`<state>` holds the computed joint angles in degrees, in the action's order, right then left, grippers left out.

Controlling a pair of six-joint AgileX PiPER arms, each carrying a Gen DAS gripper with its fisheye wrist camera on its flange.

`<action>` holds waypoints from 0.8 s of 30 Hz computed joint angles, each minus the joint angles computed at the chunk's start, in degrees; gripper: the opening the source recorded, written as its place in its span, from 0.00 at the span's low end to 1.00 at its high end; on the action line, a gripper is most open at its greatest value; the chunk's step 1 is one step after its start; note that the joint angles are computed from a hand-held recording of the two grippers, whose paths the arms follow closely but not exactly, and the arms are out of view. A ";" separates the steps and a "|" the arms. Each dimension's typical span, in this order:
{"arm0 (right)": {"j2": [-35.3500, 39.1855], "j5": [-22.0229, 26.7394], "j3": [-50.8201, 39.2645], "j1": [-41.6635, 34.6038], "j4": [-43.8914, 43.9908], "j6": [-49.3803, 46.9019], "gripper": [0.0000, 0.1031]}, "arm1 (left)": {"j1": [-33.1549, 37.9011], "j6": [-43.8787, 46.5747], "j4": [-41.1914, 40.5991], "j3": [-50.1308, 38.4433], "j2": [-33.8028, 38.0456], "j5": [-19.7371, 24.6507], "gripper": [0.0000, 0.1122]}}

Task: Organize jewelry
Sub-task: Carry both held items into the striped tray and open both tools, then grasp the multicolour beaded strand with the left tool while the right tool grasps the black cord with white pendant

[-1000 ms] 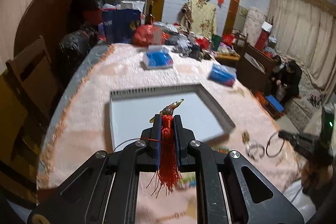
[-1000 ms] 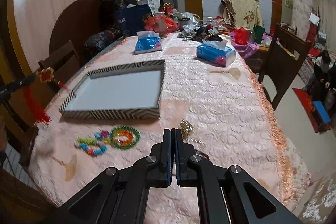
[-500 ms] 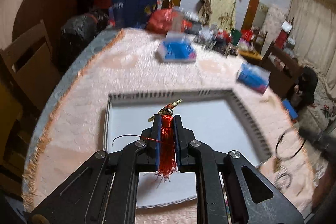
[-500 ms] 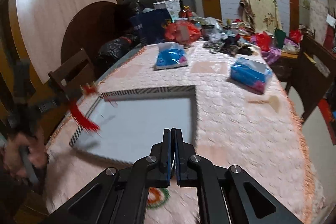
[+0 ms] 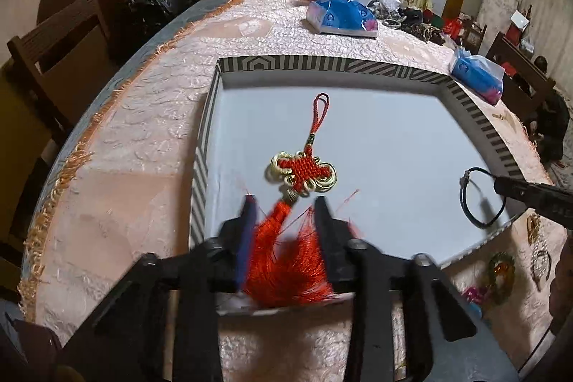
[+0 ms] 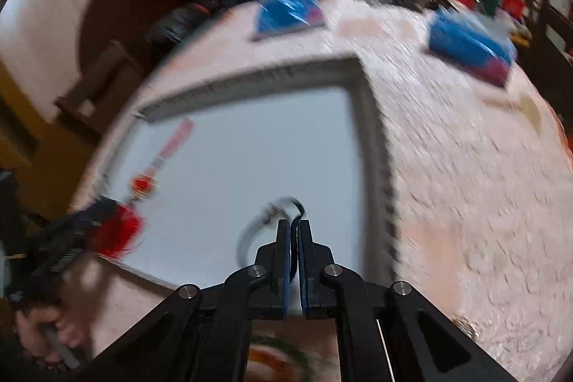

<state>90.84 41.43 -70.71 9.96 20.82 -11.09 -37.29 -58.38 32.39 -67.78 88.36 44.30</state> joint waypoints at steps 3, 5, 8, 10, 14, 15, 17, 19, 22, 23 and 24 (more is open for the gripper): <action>-2.82 -1.14 4.12 -3.24 7.56 -7.51 0.05 | -1.72 -4.25 3.81 1.90 -1.14 1.13 0.44; -5.55 -1.81 6.38 -4.34 9.45 -9.97 0.10 | -1.37 -4.11 3.05 2.86 -2.10 0.22 0.44; -10.45 -1.37 9.27 -5.67 9.93 -12.06 0.19 | -2.51 -4.81 3.64 2.79 -3.62 1.49 0.44; -14.91 -1.40 12.31 -6.57 9.52 -13.11 0.22 | -5.11 -6.51 5.83 3.61 -5.97 2.25 0.44; -24.60 -2.03 21.64 -10.07 10.06 -18.76 0.23 | -12.36 -9.67 9.92 5.98 -9.82 4.18 0.45; -26.59 -1.89 23.71 -11.34 10.61 -20.68 0.23 | -14.72 -10.88 10.73 7.44 -10.81 4.29 0.46; -31.47 -2.77 28.56 -13.00 10.54 -23.62 0.23 | -16.86 -9.33 9.03 9.22 -11.27 2.67 0.46; -36.24 -3.22 32.97 -14.24 9.70 -25.49 0.23 | -18.42 -6.82 6.58 10.70 -11.04 0.08 0.46; -41.43 -2.93 38.65 -18.10 12.51 -31.65 0.23 | -18.73 -1.59 1.15 11.17 -9.24 -3.96 0.46; -42.11 -2.40 39.83 -19.64 14.04 -34.01 0.23 | -18.80 0.07 -0.17 10.83 -8.11 -4.68 0.46; -42.72 -1.62 40.99 -21.73 15.82 -36.67 0.23 | -18.81 2.29 -2.04 10.21 -6.78 -5.05 0.46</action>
